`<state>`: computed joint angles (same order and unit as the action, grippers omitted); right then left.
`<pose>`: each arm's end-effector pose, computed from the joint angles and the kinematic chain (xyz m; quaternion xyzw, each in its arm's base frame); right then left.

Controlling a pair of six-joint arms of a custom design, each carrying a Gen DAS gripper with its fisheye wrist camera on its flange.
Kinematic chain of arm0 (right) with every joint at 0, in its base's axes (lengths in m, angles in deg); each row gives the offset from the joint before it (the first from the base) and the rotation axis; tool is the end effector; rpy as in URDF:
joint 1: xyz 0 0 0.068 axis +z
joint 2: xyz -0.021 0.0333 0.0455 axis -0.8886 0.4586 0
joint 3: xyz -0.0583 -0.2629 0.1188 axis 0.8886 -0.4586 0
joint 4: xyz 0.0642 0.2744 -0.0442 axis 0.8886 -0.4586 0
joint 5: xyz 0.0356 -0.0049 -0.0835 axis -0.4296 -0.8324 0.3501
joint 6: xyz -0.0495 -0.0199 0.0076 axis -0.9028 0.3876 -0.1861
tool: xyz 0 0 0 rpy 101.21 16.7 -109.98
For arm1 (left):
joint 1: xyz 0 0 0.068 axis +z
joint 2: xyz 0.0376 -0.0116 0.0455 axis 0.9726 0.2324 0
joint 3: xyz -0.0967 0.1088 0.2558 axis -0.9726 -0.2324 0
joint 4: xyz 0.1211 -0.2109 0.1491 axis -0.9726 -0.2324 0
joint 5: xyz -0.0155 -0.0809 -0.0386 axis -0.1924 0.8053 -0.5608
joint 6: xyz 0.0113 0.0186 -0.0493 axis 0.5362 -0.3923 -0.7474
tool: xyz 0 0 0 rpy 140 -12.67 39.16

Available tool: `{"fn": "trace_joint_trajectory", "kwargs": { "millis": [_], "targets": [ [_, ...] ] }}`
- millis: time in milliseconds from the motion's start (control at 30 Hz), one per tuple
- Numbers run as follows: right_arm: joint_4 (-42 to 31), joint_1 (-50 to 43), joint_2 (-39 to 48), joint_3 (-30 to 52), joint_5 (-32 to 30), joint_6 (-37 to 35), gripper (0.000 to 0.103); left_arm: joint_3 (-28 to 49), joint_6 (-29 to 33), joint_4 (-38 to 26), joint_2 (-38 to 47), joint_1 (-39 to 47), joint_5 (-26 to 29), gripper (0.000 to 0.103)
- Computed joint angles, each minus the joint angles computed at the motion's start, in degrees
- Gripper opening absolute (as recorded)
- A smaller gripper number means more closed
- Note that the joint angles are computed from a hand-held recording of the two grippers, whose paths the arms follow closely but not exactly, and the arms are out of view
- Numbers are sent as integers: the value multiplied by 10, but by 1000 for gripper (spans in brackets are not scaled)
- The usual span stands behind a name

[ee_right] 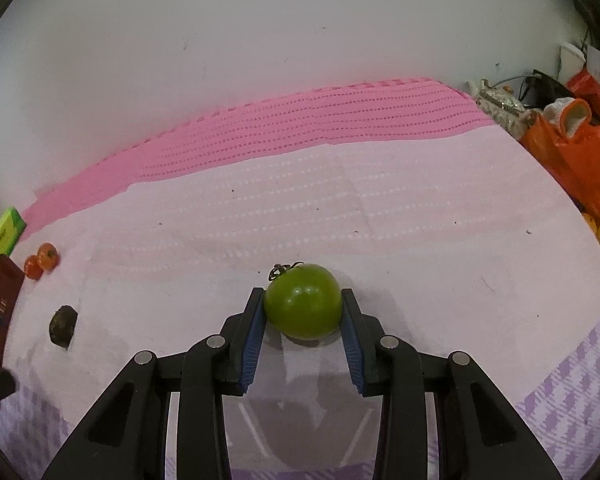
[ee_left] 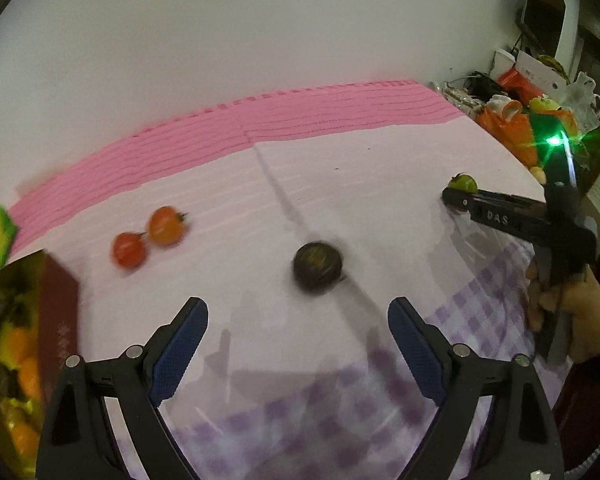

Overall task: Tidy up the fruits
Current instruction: 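Grasp the small dark round fruit with the left gripper while the right gripper holds the green fruit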

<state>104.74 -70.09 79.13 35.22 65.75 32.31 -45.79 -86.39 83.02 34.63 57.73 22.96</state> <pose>0.3224 -0.0337 0.0873 -0.0236 0.9333 0.0652 0.3522 0.2951 -0.0990 0.1038 0.0699 0.9463 -0.0568 0.3103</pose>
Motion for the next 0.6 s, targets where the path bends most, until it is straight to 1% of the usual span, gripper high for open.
{"fn": "trace_joint_trajectory", "kwargs": {
  "millis": [67,267,300,367,400,467,533,600],
  "targets": [
    [1,-5,2,0,-11,-1,37,18,-2,11,27,5,7,87],
    [1,-14,8,4,-30,-3,37,68,-5,11,88,28,31,83],
    [1,-16,10,6,-33,-4,37,77,-4,11,100,32,38,81],
    [1,-17,11,6,-37,-2,37,83,1,12,112,38,44,71],
    [1,-18,11,5,-38,-1,37,89,3,6,120,42,49,70],
    [0,-18,13,8,-38,-2,37,93,-1,4,133,49,63,69],
    [1,-18,14,8,-37,-3,37,80,1,27,130,48,58,69],
    [1,-19,15,8,-37,-4,37,73,6,35,129,45,53,69]
  ]
}}
